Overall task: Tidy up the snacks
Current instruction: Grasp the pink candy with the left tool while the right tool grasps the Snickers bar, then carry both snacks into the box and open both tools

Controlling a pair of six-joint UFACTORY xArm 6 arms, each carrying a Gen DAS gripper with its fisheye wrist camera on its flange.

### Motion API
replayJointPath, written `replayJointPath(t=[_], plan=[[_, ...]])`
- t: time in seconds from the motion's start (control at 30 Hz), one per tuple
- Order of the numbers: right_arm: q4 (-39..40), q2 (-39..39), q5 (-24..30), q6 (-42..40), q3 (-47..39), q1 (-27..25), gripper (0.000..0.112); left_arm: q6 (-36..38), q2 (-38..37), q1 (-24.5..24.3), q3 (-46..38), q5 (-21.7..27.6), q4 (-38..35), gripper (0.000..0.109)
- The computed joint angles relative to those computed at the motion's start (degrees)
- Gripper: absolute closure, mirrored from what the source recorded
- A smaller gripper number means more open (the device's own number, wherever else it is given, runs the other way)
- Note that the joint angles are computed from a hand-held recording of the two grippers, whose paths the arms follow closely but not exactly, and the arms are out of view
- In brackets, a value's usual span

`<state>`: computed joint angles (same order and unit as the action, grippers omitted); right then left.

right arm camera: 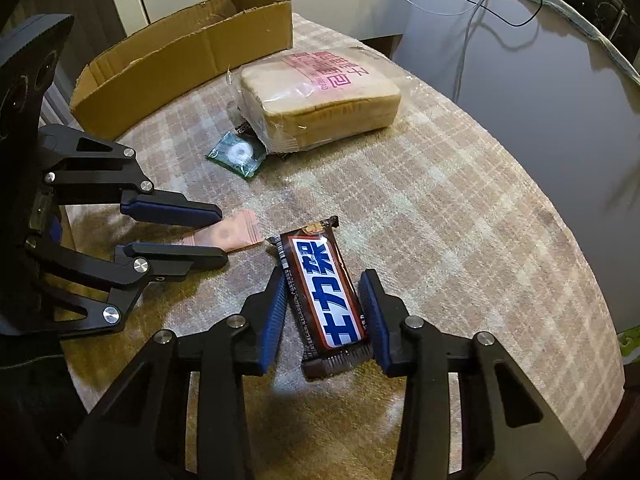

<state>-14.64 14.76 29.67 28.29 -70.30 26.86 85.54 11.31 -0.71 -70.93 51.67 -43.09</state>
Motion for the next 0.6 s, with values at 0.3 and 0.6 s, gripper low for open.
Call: replayJointPath(t=[0.3, 0.6], plan=[[-2.76, -1.94, -0.90, 6.24, 2.20, 0.44, 0.083, 0.11, -0.54, 1.40, 0.04, 0.85, -1.80, 0.091], [-6.61, -3.70, 0.13, 12.03, 1.22, 2.03, 0.083, 0.84, -0.97, 4.72, -2.47, 5.41, -4.93, 0.091]])
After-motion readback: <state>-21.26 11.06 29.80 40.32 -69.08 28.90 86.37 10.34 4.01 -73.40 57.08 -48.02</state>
